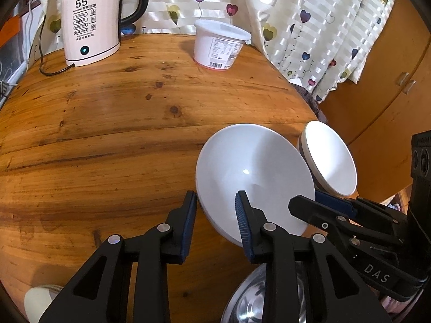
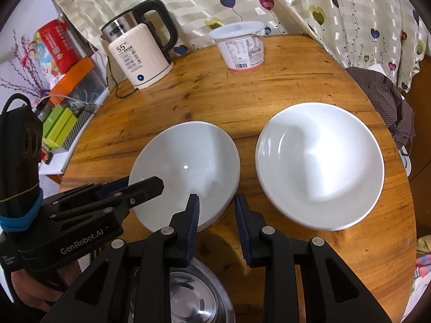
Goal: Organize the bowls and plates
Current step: 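Lift the white bowl and carry it over the steel bowl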
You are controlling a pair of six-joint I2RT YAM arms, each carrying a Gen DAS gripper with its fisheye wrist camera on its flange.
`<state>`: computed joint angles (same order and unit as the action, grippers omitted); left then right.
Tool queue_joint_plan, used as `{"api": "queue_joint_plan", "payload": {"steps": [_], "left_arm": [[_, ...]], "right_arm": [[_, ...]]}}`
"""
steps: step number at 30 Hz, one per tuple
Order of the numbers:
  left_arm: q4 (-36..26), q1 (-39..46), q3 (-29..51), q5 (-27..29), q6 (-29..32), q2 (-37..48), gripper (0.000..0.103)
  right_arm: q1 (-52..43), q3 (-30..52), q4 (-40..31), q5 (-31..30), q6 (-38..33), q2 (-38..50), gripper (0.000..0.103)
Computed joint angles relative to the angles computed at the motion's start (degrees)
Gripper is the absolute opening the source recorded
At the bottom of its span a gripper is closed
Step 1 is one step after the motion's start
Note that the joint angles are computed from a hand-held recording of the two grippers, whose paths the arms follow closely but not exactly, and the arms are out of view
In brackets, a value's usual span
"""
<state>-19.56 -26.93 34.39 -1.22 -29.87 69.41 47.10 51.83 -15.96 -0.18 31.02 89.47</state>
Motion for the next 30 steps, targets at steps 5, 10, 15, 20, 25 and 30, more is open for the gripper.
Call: {"api": "queue_joint_plan", "payload": {"steps": [5,10,15,20,25,30], "left_arm": [[-0.3,-0.6,0.3,-1.1,0.0,0.3,0.028],[-0.9,-0.7,0.1,-1.7,-0.2,-0.5,0.025],[-1.3,-0.7,0.0,-2.0,-0.3,-1.5,0.025],[-2.0,-0.9,0.2,-2.5,-0.5,-2.4,0.025],[-3.1,-1.2,0.1,-3.2,-0.8,-4.1,0.025],[-5.0,-2.1,0.3,-4.5,-1.5,-6.6,0.025]], "right_arm": [[-0.1,-0.1,0.3,0.1,-0.1,0.1,0.026],[-0.1,0.0,0.3,0.2,-0.3,0.3,0.026],[0.2,0.2,0.3,0.7,-0.4,0.1,0.026],[0.6,0.3,0.2,1.1,-0.5,-0.3,0.026],[1.2,0.5,-0.1,1.7,-0.4,-1.1,0.026],[1.8,0.8,-0.8,2.3,-0.5,-2.2,0.026]]}}
